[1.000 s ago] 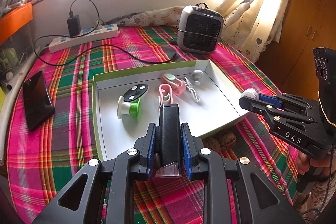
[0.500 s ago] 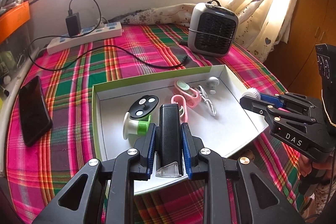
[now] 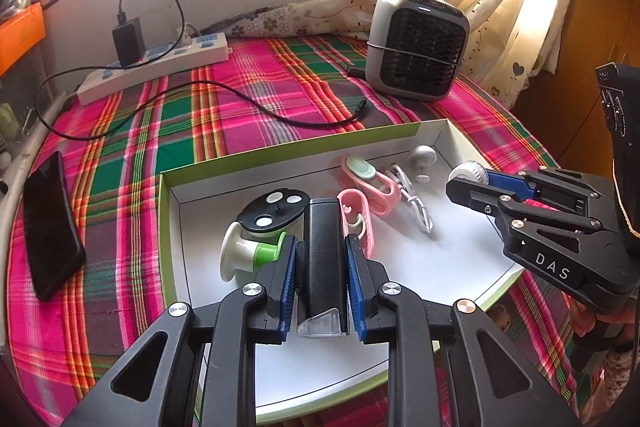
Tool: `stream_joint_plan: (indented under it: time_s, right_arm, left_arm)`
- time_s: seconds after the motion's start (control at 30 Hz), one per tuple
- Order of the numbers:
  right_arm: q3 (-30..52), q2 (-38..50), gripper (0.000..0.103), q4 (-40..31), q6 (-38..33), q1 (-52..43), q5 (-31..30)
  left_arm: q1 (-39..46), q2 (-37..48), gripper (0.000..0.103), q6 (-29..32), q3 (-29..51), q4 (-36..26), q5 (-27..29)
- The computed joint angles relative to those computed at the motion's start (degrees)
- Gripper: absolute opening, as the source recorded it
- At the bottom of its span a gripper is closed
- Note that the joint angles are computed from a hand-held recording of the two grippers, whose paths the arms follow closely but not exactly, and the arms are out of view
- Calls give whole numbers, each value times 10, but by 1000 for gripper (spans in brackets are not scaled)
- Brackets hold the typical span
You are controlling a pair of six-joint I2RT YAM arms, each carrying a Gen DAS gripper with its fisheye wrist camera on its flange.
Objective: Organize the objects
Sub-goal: 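Lower the black stick into the box and open the left tool while the right tool releases the cylinder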
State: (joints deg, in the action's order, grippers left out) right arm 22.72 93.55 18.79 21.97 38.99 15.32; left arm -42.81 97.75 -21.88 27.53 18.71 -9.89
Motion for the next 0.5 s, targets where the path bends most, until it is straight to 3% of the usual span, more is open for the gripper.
stream_joint_plan:
  time_s: [0.5]
  right_arm:
    - [33,56,20,4,-15,-12,13]
  left_arm:
    - [26,50,21,5,27,2,12]
